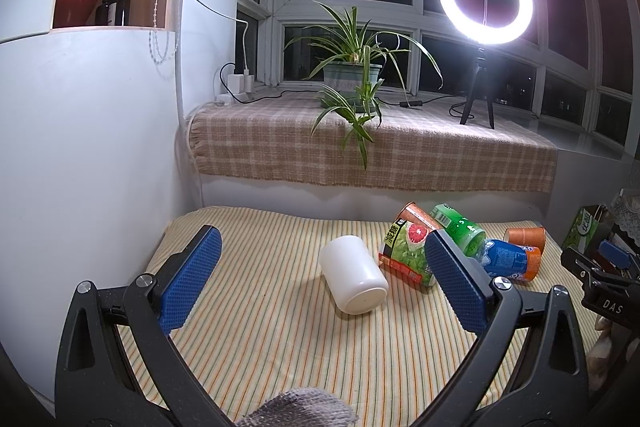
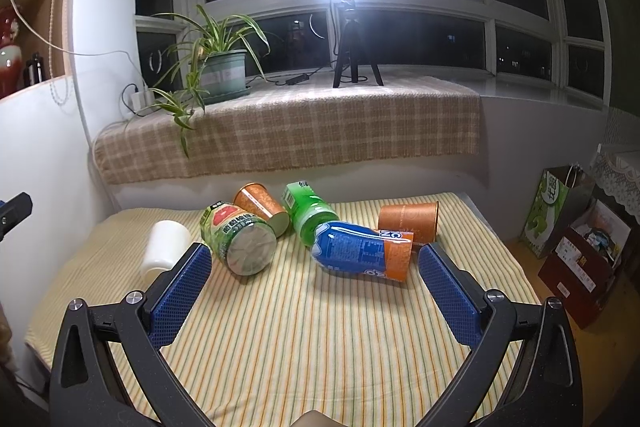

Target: Flip cup upright

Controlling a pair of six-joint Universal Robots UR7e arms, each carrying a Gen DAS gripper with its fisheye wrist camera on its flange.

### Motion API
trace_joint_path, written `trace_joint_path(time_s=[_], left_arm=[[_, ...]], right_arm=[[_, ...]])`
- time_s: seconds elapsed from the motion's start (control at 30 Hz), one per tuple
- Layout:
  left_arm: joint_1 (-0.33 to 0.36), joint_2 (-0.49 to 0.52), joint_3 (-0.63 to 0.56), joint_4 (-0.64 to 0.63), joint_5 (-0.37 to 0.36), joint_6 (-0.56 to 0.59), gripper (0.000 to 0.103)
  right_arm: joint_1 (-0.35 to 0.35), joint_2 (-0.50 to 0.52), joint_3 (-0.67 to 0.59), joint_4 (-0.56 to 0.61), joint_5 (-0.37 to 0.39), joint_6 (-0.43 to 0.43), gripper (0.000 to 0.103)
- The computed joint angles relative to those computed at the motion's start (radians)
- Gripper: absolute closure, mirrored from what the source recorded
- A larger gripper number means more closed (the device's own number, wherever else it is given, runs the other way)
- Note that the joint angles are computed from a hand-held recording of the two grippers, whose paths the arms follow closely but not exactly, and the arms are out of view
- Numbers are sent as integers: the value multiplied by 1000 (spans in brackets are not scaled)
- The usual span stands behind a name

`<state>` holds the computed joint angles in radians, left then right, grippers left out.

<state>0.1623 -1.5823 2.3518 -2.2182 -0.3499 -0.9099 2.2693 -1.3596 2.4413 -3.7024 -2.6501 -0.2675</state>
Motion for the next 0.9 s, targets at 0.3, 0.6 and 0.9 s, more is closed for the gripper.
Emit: trace_joint_path(time_s=[0.3,0.6,0.9], left_arm=[[-1,-16,-2,28,3,-15,0],[-8,-56,-6,171,7,-117,0],[4,-106,-10,367,-17,-245,0]], right_arm=[[1,1,1,9,4,10,0],[-10,-11,-7,86,54,56,0],[-48,-2,-62,240,212,74,0]])
